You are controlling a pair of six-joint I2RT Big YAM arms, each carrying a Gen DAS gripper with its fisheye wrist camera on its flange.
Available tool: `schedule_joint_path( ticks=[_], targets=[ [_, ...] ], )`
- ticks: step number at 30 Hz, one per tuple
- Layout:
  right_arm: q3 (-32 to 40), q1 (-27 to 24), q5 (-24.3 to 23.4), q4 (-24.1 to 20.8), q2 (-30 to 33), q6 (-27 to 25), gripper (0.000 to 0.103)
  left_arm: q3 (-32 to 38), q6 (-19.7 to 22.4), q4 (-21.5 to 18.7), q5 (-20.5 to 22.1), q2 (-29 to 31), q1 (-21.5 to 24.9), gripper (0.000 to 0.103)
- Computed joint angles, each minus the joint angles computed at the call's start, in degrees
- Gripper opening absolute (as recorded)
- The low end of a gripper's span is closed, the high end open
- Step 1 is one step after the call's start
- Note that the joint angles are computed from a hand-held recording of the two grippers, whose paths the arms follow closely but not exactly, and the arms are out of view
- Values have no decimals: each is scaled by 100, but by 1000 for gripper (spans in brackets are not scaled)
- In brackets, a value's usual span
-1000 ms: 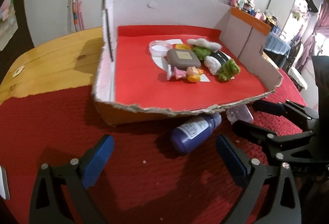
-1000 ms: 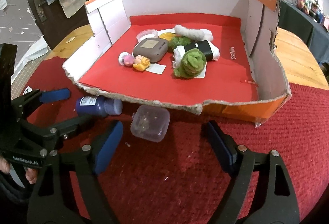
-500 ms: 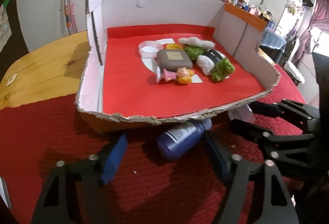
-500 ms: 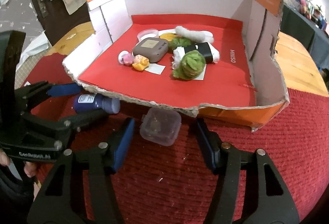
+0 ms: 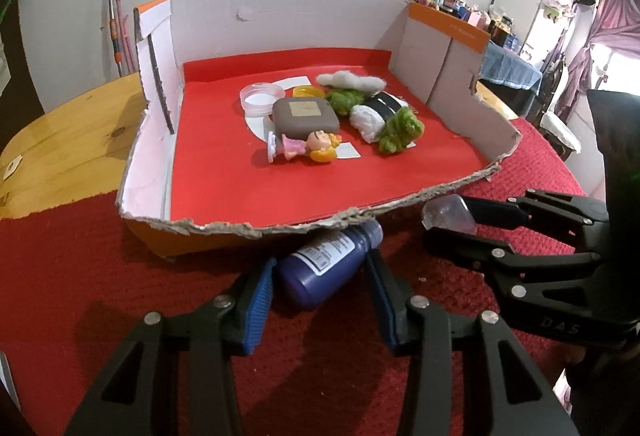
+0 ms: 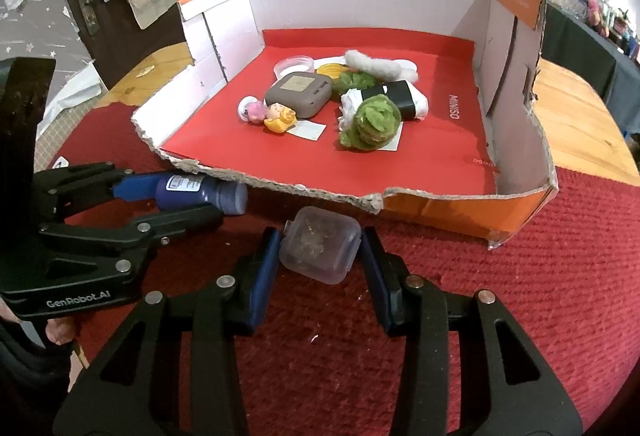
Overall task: Organize objects
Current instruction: 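Grasp blue bottle with left tool while right tool grasps clear plastic box, then carry blue bottle and clear plastic box with both tools into the box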
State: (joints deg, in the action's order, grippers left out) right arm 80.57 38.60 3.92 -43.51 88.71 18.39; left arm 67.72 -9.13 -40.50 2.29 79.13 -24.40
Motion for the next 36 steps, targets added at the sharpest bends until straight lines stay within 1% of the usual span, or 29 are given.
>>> schedule_joint_path(
  ticks=[4, 9, 14, 22, 36],
  targets=[
    [-35, -8, -87, 66, -14, 16, 40, -66, -74, 57, -19, -53, -25, 47],
    [-18, 42, -138, 45, -20, 1, 39, -201, -136, 169, 13, -145, -48, 47],
    [-49, 124, -51, 12, -87, 65, 39, -314, -147, 210, 33, -278, -69, 47],
    [-131, 206, 86, 24, -256, 132, 39, -516, -298, 308, 35, -511, -101, 47],
    [-396, 324, 144, 190, -549, 189, 39, -690, -406, 338, -206, -821, -282, 47]
  ],
)
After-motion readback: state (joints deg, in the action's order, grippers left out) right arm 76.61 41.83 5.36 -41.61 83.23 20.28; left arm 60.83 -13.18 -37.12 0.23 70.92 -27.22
